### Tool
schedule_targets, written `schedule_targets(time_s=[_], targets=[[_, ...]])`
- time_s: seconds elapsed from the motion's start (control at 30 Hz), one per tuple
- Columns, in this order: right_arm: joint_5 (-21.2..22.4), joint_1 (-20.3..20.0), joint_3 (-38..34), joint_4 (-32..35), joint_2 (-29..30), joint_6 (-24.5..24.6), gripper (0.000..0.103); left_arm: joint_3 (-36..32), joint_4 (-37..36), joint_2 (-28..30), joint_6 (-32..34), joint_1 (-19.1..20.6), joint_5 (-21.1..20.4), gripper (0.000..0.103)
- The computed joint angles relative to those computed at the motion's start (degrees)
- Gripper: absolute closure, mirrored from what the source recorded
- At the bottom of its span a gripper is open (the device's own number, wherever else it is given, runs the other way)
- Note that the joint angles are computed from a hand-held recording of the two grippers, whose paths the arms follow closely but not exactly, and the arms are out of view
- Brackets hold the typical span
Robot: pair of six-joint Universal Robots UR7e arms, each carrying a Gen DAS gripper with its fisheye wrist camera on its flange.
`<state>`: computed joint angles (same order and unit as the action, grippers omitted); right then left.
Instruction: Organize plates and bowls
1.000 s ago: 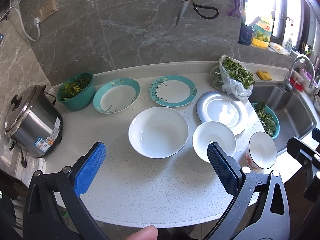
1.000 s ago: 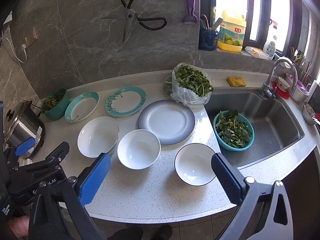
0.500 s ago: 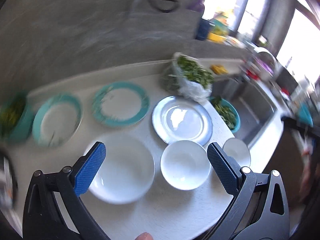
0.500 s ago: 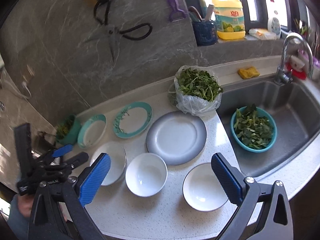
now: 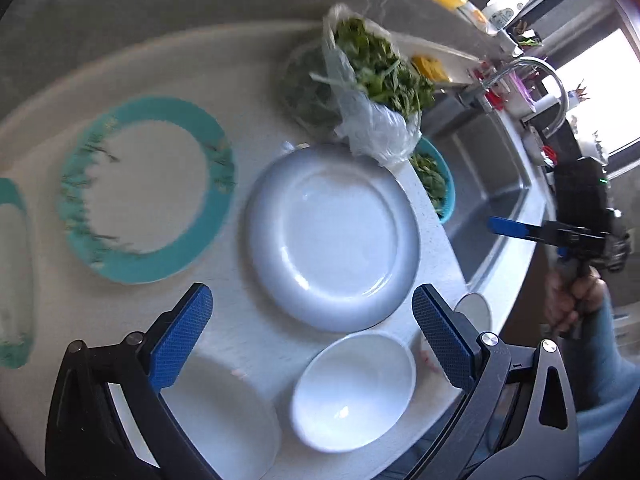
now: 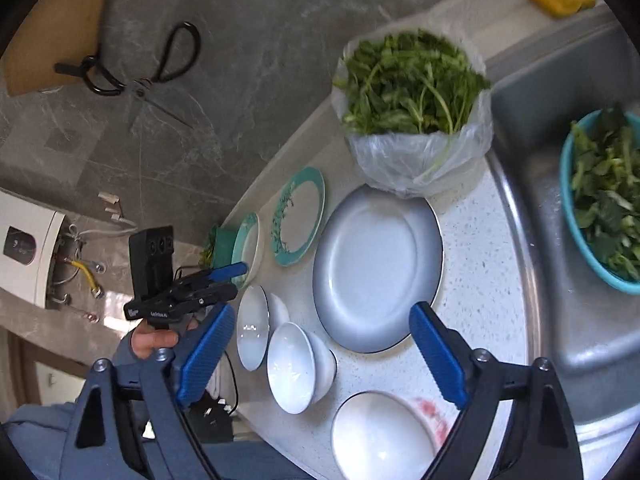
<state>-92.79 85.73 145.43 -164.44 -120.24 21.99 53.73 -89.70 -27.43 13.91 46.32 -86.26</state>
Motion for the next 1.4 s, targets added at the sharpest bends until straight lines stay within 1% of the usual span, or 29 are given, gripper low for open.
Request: schedule_targets(time_s=[0.03,0.07,0.1,0.13,0.2,0.27,0.33,0.37,0.4,0.47,0.53,0.6,0.7,0.77,0.83,0.87,0.93,1.0,1.03,1.07,1.2,1.3,1.33,1.37,1.4], targets=[[4.2,-3.8,0.1,1.3,-0.6,-2.7,0.018,0.2,-0.4,0.4,0.3,0.0,-0.5,0.004],[6.7,-6.5,0.2,2.4,-1.0,-4.6,0.021,-0.3,-0.3,1.3,0.6,-0.1,0.1,0.007],[9.7,-9.3,0.3,3.2,-1.1,-6.3,0.022,1.0,-1.0,1.0,0.6,-0.3,0.7,0.012],[13.4,-12.7,0.6,4.3,-1.5,-8.0,0.023,1.3,-1.2,1.3,0.4,-0.4,1.4,0.016],[18.8,-18.6,1.3,5.7,-1.9,-10.1,0.026,0.4,-0.7,2.7,-0.9,0.0,1.9,0.039],[22.1,-21.9,1.7,6.8,-1.9,-11.6,0.029,-0.8,0.3,4.1,-2.6,0.5,1.5,0.045],[24.4,-23.8,1.7,8.1,-1.5,-13.0,0.029,-1.2,0.2,5.1,-3.9,0.8,2.2,0.045],[25.3,-24.4,1.7,8.8,-1.4,-13.7,0.029,-2.1,1.4,5.6,-4.4,1.2,2.5,0.045],[26.1,-25.0,1.6,9.5,-1.2,-14.5,0.029,-4.0,4.9,6.5,-7.2,1.0,4.3,0.045],[27.2,-26.1,1.6,10.0,-0.7,-15.2,0.029,-5.9,6.5,8.1,-8.7,1.6,4.0,0.045],[28.4,-27.3,2.0,10.1,-0.7,-15.6,0.029,-6.8,7.0,9.0,-9.1,2.2,2.9,0.045],[28.9,-28.0,2.4,9.7,-0.7,-15.9,0.03,-7.5,7.1,10.0,-9.4,2.8,2.2,0.045],[30.0,-29.6,2.8,9.9,-0.5,-16.5,0.033,-8.2,6.9,11.4,-9.3,3.0,1.5,0.045],[30.2,-29.9,2.9,9.8,-0.1,-16.5,0.034,-8.5,7.1,11.8,-9.3,3.1,0.9,0.045],[31.1,-31.3,3.3,10.8,-1.1,-17.6,0.034,-9.0,7.4,12.1,-9.2,3.3,0.6,0.047],[30.7,-30.5,3.0,9.8,-0.2,-16.9,0.034,-9.5,8.1,11.9,-9.3,3.5,0.5,0.048],[30.3,-30.3,2.9,9.7,0.1,-16.5,0.034,-10.4,9.0,12.3,-9.6,3.8,0.2,0.051],[28.9,-29.8,2.4,10.3,0.3,-16.0,0.036,-10.4,9.9,12.0,-10.0,4.1,0.3,0.057],[28.9,-29.8,2.3,10.7,0.2,-15.9,0.037,-10.8,10.6,12.0,-10.2,4.1,0.3,0.059],[29.0,-29.9,2.2,10.7,0.1,-15.4,0.038,-10.5,10.5,12.1,-10.5,4.2,0.5,0.063],[27.6,-29.3,1.7,10.3,0.3,-14.1,0.041,-9.3,9.1,11.5,-10.7,4.3,0.3,0.064],[24.5,-27.1,0.8,10.0,1.4,-12.8,0.047,-9.8,9.1,11.6,-10.7,4.4,0.1,0.064],[23.5,-26.4,0.5,10.2,1.7,-12.9,0.052,-9.9,8.9,11.7,-10.6,4.4,0.0,0.064],[22.5,-25.8,0.0,11.0,2.2,-13.5,0.063,-9.6,8.8,11.4,-10.4,4.5,0.0,0.064],[22.1,-25.3,-0.3,11.5,3.0,-13.5,0.069,-9.6,8.7,11.3,-10.1,4.5,0.1,0.064]])
